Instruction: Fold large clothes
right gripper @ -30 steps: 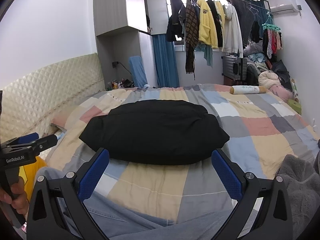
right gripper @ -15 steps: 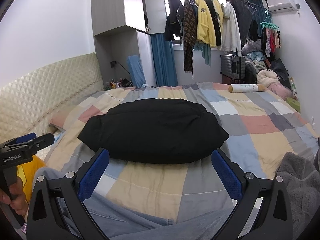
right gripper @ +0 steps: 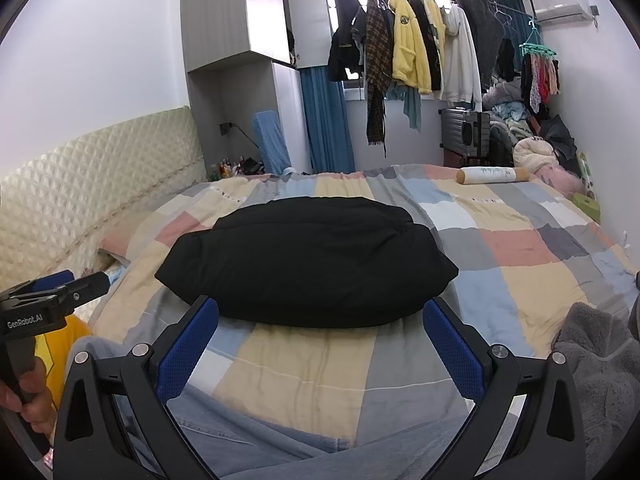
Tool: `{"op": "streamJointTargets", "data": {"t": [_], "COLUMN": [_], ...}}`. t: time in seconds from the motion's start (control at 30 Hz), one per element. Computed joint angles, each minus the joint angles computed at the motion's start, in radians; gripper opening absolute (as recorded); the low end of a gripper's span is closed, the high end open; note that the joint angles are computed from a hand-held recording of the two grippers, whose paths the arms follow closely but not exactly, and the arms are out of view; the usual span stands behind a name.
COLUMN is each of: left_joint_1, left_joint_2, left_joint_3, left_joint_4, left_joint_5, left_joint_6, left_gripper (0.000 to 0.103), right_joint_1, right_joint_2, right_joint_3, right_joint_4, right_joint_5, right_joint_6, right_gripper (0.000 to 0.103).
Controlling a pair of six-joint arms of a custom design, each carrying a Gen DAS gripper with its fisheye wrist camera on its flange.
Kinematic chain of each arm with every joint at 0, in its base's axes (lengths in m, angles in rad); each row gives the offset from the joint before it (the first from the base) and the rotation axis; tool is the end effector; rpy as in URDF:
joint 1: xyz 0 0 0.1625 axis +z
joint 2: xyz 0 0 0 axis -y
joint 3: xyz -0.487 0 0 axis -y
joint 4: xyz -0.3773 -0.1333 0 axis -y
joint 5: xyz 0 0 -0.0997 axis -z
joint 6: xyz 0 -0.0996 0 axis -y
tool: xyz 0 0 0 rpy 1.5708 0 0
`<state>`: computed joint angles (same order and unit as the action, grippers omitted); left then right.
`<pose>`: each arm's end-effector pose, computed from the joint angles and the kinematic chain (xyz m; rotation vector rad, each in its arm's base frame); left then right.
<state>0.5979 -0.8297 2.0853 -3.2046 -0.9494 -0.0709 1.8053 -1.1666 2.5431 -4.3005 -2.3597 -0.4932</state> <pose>-0.3620 -0.4780 0.1246 1.0105 2.4611 -0.8656 0.1433 -0.3302 0.3223 0.0802 -1.9441 1.3705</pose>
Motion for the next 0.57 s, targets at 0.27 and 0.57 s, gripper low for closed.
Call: {"op": "streamJointTargets", "data": {"t": [0.27,0.57], "left_joint_1": [-0.009,-0.006], "left_joint_2": [0.001,0.007], "left_joint_3": [0.008,0.009], "left_joint_4": [-0.013,-0.002], "left_joint_5": [-0.008,0.003], "left_joint_6": [-0.001,-0.005], "left_gripper": [0.103,0.103], "right_joint_1": [-0.011,-0.016], "right_joint_2": [-0.005,0.011], "right_joint_3": [0.009,0.013], "right_joint_4": [0.0,-0.03], "right_joint_5": [0.016,0.003], "right_joint_6": [0.011,0.009], "right_gripper": [0.103,0.103]}}
